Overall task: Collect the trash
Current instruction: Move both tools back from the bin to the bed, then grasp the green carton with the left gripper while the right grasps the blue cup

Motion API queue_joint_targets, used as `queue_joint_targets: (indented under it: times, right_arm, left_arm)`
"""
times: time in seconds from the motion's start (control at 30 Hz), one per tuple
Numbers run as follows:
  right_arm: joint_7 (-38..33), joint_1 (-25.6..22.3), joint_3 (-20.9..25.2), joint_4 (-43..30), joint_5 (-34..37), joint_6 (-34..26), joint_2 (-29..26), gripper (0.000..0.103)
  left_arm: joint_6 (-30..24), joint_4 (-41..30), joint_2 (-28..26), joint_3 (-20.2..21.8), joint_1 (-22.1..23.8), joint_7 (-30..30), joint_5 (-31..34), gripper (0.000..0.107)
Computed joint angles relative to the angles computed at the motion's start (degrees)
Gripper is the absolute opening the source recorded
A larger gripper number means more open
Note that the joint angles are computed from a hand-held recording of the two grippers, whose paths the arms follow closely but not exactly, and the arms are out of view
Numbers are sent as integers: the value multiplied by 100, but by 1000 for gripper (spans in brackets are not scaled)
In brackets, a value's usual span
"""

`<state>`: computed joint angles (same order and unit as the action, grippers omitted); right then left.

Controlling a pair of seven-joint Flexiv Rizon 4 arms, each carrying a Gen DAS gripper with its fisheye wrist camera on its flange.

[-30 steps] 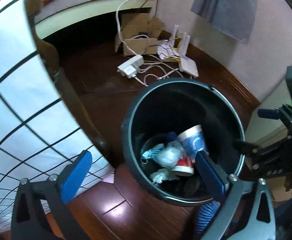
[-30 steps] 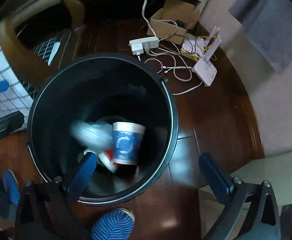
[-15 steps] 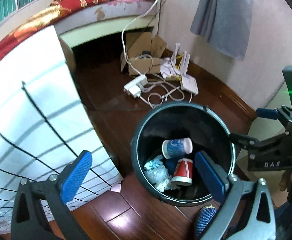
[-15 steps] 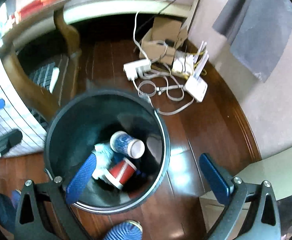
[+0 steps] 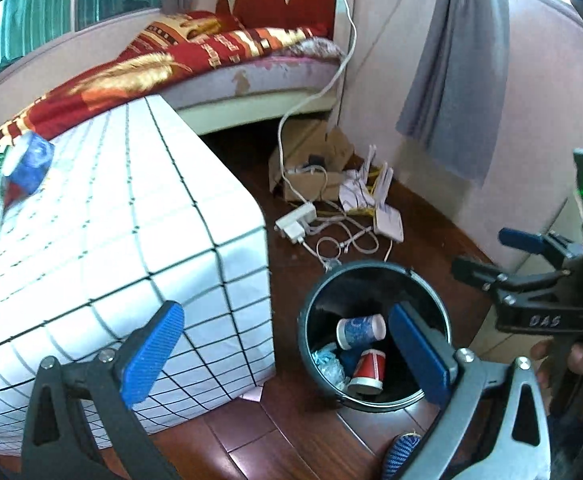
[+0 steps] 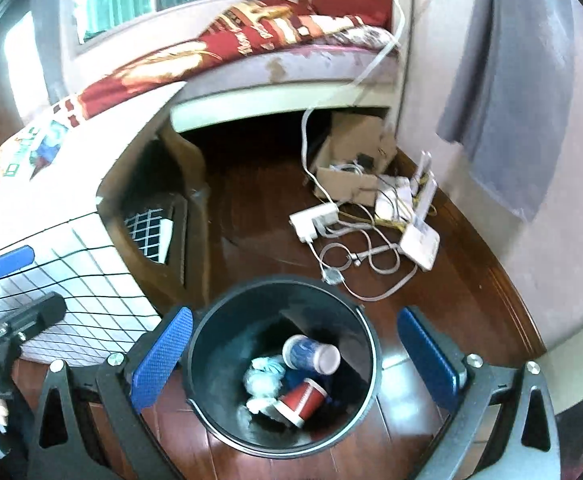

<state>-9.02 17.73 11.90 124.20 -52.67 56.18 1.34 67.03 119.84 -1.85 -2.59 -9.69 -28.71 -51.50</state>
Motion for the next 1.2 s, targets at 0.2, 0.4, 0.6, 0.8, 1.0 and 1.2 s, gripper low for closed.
queue_joint_targets:
  times: [0.2,0.4,0.6,0.8,1.0,1.2]
  right_arm:
    - [-397,200,32,-450,264,62,-238,103]
    - [-65,464,-93,-1142,-536,-102,-541,103]
    - [-579,886,-281,-2270,-624,-67,-1373,103]
    - [-1314,1424,-561,-3335,-356,-27,-2170,103]
    - [-2310,1794,-816,-4487,275,-114,-2994,103]
    - [-3196,1931,-1000,-5539,1143,-392,-3761,100]
  left_arm:
    - [353,-13,153,119,65,294,-669,102]
    - [1192,-312,-71,148,230,791,-1527,102]
    - [1500,-758,-540,139,650,604,-1486,96]
    - [1716,-980,-767,-99,1107,977,-1839,88]
    - [1660,-1511,-1289,-18,1352,214,-1036,88]
    - [1535,-1911,-1696,-69,1615,-516,-24,87]
